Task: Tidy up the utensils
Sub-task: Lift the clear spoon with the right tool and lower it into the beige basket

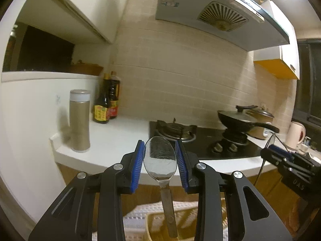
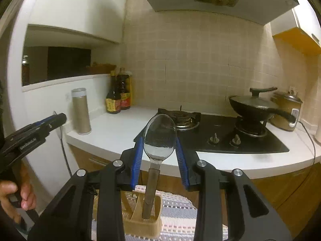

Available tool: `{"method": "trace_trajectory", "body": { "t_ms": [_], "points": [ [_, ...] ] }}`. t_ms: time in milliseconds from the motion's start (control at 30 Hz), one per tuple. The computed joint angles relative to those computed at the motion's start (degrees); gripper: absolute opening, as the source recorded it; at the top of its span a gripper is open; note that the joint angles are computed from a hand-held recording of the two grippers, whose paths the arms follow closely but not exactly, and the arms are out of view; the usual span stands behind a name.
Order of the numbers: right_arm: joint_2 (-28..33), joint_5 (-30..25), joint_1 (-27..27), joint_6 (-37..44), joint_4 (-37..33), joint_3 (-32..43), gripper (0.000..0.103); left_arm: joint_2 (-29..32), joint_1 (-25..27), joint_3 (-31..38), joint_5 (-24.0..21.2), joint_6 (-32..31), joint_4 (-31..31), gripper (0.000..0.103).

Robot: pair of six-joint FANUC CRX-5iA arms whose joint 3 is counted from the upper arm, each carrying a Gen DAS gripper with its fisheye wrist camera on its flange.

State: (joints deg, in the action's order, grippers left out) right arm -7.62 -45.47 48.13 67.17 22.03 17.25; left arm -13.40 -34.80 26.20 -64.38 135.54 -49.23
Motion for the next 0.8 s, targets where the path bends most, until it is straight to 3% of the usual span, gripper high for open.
{"method": "trace_trajectory", "body": {
  "t_ms": [133, 367, 733, 800],
  "points": [
    [0.71, 4.04, -1.03, -2.26, 0.27, -3.95, 0.03, -0.18, 1.07, -3.12, 1.8, 2.39, -1.97, 0.03],
    [1.59, 5.73, -1.35, -2.68, -0.88, -7.54, 0.03, -0.83, 3.47, -7.74, 4.29, 3.45, 0.0, 0.03],
    [0.62, 4.15, -0.67, 0.26, -4.33, -8.77, 0.031, -2.56, 4.44, -12.07, 5.98, 3.43, 3.12, 0.031],
    [0.32, 2.64, -0.43, 1.24, -5.6, -8.3, 0.035, -3.23, 4.62, -12.48, 6.59, 2.84, 4.19, 0.037]
  ]
}}
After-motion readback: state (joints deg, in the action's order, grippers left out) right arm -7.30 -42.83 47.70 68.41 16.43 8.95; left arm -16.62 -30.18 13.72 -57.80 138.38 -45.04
